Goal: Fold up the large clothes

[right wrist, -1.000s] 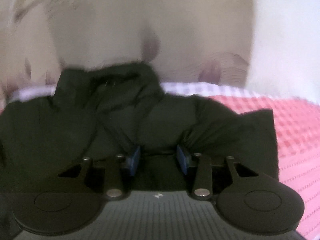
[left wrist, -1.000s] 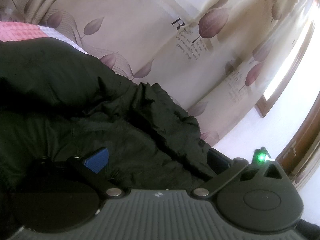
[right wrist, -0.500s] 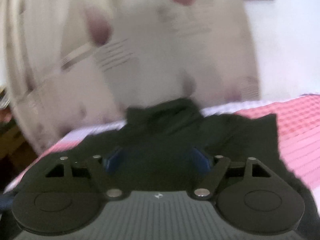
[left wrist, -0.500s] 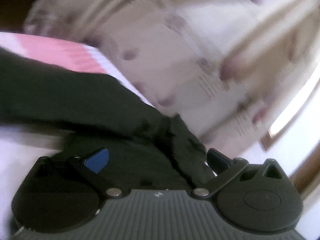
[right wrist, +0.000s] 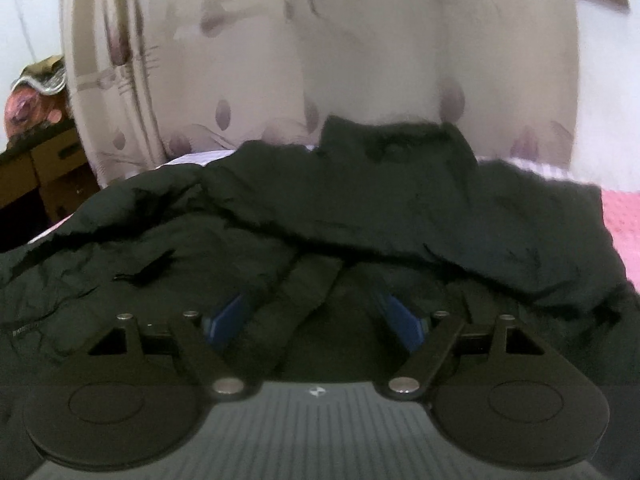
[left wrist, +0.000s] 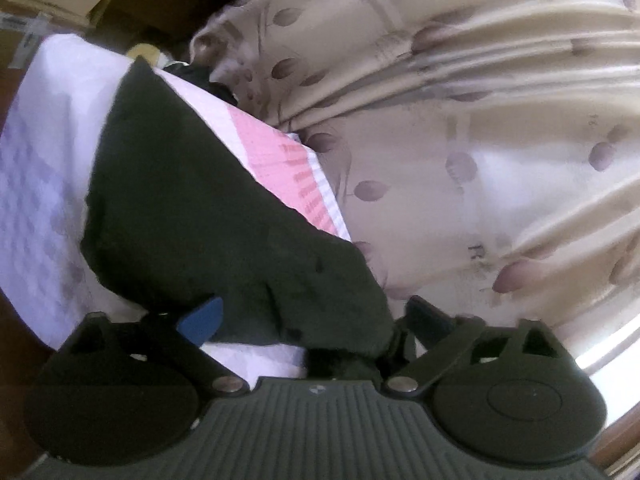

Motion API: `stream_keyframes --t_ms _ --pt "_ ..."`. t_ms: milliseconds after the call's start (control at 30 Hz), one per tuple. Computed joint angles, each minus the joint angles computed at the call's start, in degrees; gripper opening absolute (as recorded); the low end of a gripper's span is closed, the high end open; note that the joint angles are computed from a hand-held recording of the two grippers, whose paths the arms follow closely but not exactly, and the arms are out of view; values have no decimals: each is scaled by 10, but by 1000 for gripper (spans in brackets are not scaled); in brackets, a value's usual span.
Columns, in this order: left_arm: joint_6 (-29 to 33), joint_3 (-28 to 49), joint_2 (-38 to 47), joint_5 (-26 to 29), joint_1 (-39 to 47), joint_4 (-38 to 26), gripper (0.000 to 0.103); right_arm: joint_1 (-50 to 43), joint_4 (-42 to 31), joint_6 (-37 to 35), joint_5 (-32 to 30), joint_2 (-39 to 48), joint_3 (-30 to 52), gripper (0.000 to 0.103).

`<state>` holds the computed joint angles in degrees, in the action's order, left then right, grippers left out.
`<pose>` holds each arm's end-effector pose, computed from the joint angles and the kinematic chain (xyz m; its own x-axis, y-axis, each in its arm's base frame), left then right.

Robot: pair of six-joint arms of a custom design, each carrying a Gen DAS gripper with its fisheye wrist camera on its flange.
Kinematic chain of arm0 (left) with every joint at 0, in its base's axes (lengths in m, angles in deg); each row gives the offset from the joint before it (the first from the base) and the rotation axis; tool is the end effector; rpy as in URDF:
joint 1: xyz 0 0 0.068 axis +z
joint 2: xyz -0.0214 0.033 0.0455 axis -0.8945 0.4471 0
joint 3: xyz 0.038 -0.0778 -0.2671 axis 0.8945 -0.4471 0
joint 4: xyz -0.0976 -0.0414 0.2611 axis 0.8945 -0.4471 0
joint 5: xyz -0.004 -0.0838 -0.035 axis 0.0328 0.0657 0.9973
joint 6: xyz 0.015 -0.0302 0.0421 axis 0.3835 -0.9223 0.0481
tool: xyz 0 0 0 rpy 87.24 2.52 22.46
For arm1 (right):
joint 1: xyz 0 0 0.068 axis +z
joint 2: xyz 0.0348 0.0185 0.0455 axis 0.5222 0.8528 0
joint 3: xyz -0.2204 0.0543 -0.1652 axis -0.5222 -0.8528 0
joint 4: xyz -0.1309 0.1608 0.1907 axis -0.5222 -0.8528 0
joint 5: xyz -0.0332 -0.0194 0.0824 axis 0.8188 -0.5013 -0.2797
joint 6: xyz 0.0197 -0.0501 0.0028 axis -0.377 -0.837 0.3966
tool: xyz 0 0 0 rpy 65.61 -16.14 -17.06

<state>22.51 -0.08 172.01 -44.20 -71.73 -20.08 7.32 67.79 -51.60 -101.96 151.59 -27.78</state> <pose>0.2527 -0.0398 0.1070 -0.3158 -0.8797 -0.3555 -0.1684 0.4207 -0.8914 0.3832 -0.1487 0.1102 -0.5099 -0.0179 -0.8600 -0.2502 0.9597 0.1283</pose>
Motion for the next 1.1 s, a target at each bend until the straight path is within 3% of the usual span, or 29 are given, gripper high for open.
stream_keyframes --t_ms 33,167,267,333,400,500,633,767,933,1100 --pt "0 6 10 -1 5 5 91 -4 0 5 -4 4 2 79" --pt "-16 22 36 3 24 1 70 -17 -1 36 -16 19 14 81" --pt "-54 -11 34 10 33 62 71 -24 4 50 -29 23 17 81" --pt "-33 -27 -30 -9 25 16 80 -26 8 56 -33 25 16 82" --pt "-58 -45 -76 1 22 -10 95 -26 0 56 -34 28 23 84" --pt "-46 -43 -137 8 14 -107 99 -26 -7 56 -36 30 27 85" --pt "-24 -37 -120 -7 19 -119 99 -27 5 65 -37 31 24 88" --pt "-42 0 -57 33 43 -125 97 -29 19 82 -37 28 16 91" --pt "-15 16 -36 -10 36 -99 94 -36 20 102 -44 34 22 91" --pt "-5 54 -5 -13 43 -125 74 -34 14 99 -41 33 23 92"
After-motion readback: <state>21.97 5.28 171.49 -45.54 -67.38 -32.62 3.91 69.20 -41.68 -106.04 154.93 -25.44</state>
